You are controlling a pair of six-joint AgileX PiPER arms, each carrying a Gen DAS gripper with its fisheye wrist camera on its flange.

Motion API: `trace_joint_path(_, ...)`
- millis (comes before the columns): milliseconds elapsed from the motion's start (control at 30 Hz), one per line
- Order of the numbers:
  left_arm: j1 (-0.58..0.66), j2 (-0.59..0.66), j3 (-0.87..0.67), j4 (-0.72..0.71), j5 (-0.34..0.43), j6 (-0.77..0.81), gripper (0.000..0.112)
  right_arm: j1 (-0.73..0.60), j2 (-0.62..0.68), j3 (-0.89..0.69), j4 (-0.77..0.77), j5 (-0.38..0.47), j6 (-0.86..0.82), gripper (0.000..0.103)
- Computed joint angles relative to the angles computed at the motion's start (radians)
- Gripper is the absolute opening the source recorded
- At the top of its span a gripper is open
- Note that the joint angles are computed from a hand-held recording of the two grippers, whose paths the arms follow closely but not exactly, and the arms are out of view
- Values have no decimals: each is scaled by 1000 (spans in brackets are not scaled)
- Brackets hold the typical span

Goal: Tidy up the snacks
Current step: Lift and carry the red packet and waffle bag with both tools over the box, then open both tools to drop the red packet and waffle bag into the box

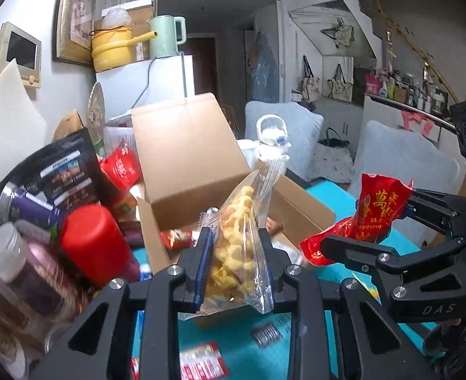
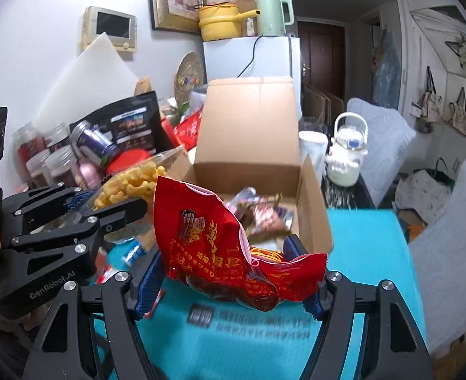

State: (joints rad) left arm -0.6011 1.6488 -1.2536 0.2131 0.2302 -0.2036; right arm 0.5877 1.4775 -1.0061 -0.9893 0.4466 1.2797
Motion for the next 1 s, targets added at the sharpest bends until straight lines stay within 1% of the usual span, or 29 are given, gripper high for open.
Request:
trace_joint_path(67, 18, 36, -58, -47, 11, 40, 28, -36, 27, -38, 27, -21, -50, 72)
trace_joint_path(200, 41, 103, -162, -43, 32, 31, 28, -87, 76, -104, 74, -54, -133, 72)
trace_joint_path(400, 82, 243, -366, -104, 95, 93, 28, -162, 186, -247, 179, -86, -293, 72)
trace_joint_path(567, 101, 374, -546, -85, 178, 85, 28, -211, 293, -371, 278, -84, -425, 72)
trace_joint_path(633, 105, 420, -604, -85, 209, 91, 28, -231, 338, -421, 347, -79, -505, 72)
trace_joint_path(767, 117, 538, -759, -119, 305, 122, 28, -261, 436, -527, 481, -50, -651, 72)
trace_joint_path(833, 120, 584, -820, -137, 350, 135, 28, -270, 473, -566, 522, -39, -692, 72)
trace_joint_path(900, 122, 634, -885, -156, 394, 148, 28, -285, 509, -601, 598, -32, -757, 73)
trace_joint_path(967, 115, 661, -923, -149, 415, 147, 28, -300, 539, -633, 671, -24, -814, 73)
trace_joint_path(1000, 109, 683, -960, -135, 440, 139, 28, -308, 555, -650, 701, -15, -839, 73)
